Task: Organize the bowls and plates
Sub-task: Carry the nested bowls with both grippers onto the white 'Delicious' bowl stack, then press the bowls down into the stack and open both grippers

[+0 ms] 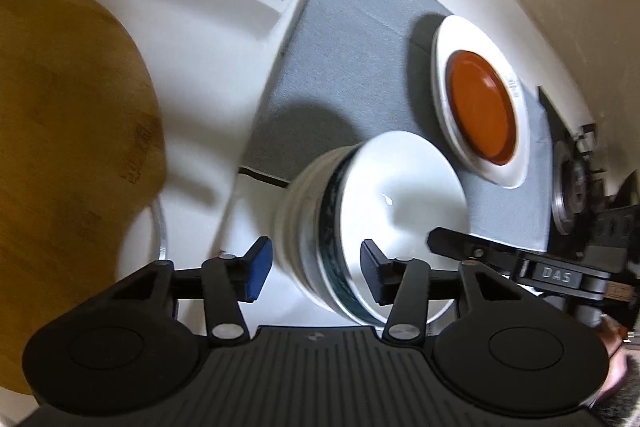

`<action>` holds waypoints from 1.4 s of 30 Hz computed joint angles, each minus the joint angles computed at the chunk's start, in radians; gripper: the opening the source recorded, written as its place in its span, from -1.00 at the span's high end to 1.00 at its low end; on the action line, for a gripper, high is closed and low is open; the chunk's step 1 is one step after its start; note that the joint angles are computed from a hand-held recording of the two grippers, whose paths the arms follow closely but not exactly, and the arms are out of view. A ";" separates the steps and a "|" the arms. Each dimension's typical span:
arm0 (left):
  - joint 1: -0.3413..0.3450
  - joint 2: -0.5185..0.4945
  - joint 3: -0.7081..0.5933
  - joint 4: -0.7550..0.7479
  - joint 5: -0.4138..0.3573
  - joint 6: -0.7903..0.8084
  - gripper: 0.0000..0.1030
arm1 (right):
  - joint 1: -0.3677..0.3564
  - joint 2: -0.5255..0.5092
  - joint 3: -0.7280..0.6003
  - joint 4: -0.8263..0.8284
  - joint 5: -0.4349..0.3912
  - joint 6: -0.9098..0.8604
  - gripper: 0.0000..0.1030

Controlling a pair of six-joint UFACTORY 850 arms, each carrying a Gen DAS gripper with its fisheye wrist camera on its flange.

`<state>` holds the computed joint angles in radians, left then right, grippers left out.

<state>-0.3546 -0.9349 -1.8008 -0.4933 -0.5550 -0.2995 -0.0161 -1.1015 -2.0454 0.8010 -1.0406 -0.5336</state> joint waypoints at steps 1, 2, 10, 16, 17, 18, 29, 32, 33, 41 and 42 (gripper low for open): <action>0.004 -0.003 0.004 -0.046 0.005 0.045 -0.18 | -0.002 -0.002 0.002 0.011 -0.004 -0.002 -0.30; 0.007 -0.007 0.009 -0.096 0.010 0.095 -0.26 | -0.004 -0.003 0.006 0.028 -0.008 -0.011 -0.30; 0.028 -0.091 0.000 -0.383 0.011 0.315 -0.40 | -0.026 -0.035 0.039 0.175 -0.048 -0.003 -0.42; 0.049 -0.080 0.059 -0.599 0.020 0.502 -0.38 | -0.045 -0.057 0.064 0.273 -0.076 -0.011 -0.51; 0.051 -0.073 0.067 -0.599 0.019 0.506 -0.26 | -0.047 -0.054 0.069 0.284 -0.080 -0.019 -0.51; 0.053 -0.068 0.072 -0.593 0.017 0.507 -0.19 | -0.046 -0.052 0.073 0.291 -0.080 -0.026 -0.49; 0.049 -0.072 0.033 -0.450 -0.001 0.417 -0.06 | -0.033 -0.025 0.075 0.281 -0.041 -0.115 -0.10; 0.022 -0.072 -0.009 -0.257 0.002 0.253 -0.01 | -0.035 -0.018 0.081 0.281 -0.042 -0.128 -0.01; 0.008 -0.069 -0.023 -0.169 0.004 0.189 0.00 | -0.032 -0.012 0.087 0.269 -0.034 -0.134 0.00; -0.021 -0.083 -0.078 0.041 -0.009 -0.044 0.03 | -0.029 0.023 0.138 0.261 0.014 -0.137 0.16; -0.022 -0.085 -0.081 0.050 -0.014 -0.060 0.03 | -0.024 0.028 0.144 0.261 0.023 -0.140 0.16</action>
<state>-0.3764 -1.0201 -1.8820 -0.4429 -0.5686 -0.3598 -0.0404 -1.0740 -1.9014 1.0618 -1.0174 -0.6734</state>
